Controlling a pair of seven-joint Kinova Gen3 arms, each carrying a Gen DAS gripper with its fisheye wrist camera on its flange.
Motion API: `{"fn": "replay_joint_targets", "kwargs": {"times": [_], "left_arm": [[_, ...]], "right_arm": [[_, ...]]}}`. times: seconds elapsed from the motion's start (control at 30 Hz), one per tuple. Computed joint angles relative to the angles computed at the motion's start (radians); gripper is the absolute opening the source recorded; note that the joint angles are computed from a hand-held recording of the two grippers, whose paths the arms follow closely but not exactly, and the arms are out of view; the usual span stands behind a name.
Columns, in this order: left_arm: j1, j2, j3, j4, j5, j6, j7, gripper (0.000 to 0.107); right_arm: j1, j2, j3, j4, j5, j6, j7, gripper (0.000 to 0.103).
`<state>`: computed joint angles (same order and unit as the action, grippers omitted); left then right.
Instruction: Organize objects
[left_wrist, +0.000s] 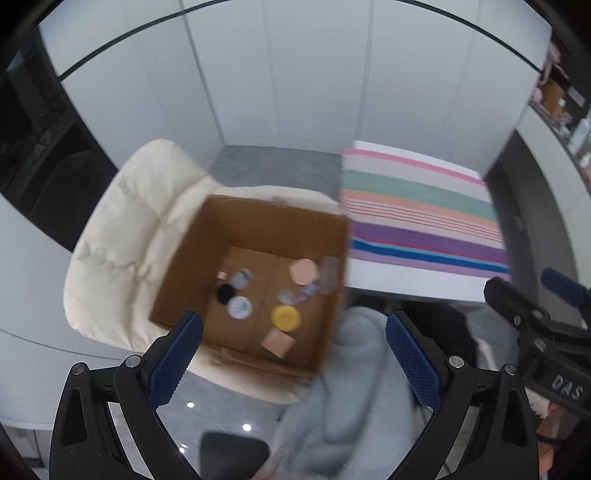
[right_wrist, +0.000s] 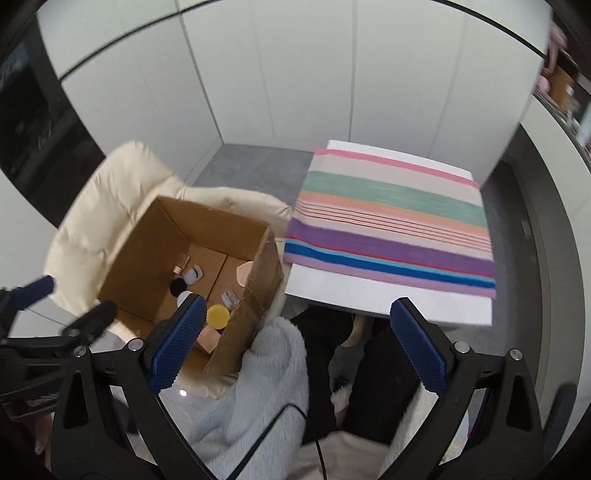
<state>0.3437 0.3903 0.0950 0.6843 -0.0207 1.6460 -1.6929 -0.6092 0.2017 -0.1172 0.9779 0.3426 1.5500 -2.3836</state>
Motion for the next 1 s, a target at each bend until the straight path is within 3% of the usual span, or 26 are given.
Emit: {"fn": "replay_joint_targets", "kwargs": {"times": [0.1, 0.3, 0.63, 1.0], "left_arm": [[0.072, 0.026, -0.007, -0.092, -0.062, 0.088, 0.019, 0.100], [0.139, -0.025, -0.006, -0.089, -0.097, 0.052, 0.017, 0.100], [0.145, -0.066, 0.020, -0.029, -0.064, 0.052, 0.042, 0.100], [0.172, -0.060, 0.023, -0.010, -0.086, 0.059, 0.055, 0.100]], "right_arm": [[-0.003, -0.034, 0.000, -0.044, -0.016, 0.099, -0.046, 0.102], [-0.057, -0.053, -0.017, -0.086, 0.091, 0.272, -0.084, 0.102], [0.028, -0.146, -0.057, 0.032, 0.045, 0.212, -0.140, 0.101], [0.067, -0.170, -0.081, 0.075, 0.014, 0.188, -0.144, 0.101]]}}
